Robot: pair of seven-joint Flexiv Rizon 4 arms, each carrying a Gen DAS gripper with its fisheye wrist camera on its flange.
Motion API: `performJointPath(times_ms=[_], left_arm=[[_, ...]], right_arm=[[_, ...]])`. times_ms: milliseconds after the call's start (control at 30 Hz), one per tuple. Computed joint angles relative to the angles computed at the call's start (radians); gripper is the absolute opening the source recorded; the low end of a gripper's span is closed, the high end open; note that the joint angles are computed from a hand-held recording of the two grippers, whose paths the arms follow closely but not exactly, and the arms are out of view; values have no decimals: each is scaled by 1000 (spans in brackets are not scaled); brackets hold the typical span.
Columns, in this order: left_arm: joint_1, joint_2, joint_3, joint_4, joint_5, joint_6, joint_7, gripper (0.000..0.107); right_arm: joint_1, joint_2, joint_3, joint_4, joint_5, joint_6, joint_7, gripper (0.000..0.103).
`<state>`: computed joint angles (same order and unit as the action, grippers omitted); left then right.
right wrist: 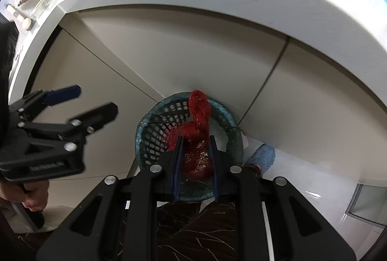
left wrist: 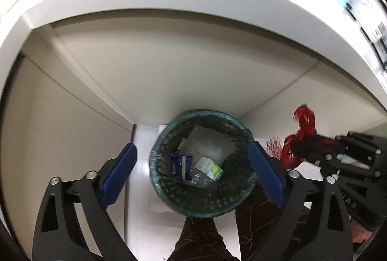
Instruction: Collect trash
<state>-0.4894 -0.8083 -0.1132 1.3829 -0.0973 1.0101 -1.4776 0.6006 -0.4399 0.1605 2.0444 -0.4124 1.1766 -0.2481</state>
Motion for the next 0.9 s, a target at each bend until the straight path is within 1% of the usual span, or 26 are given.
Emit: performJointPath(times_ms=[100,233,367,533,633,700,733,800,833,900], left_arm=[[-6,10,26,-6,10,-14,-36,97],[5,29,40,4,21,-30,-66,97],[11,40,53,6,39,-49,-94,97],[20,55,65,7,64,-78,-118,97],[17,54,73,0,82,-94,-136,97],[17,53,74,2,92,-93,-144,97],[16,53,75,0,96,-94,-149,97],[16,57,74,-10,98,-108,-157,97],[15,61,74,-17,97,-123,-164,97],[14,73,72,-22,97,-135,-176,97]], right_arm=[[-4,-27,6,-23,7,10,-25,19],[-3,-65,17,-64,26,9,-64,19],[-11,-87,29,-77,56,19,-111,19],[-6,-106,27,-94,81,16,-143,22],[1,-104,22,-86,87,17,-147,25],[9,-104,16,-89,86,9,-141,34],[14,-101,10,-87,82,8,-136,36],[21,-89,5,-84,76,-10,-126,47],[22,-84,6,-87,75,-23,-122,49],[32,-56,-9,-75,55,-33,-97,60]])
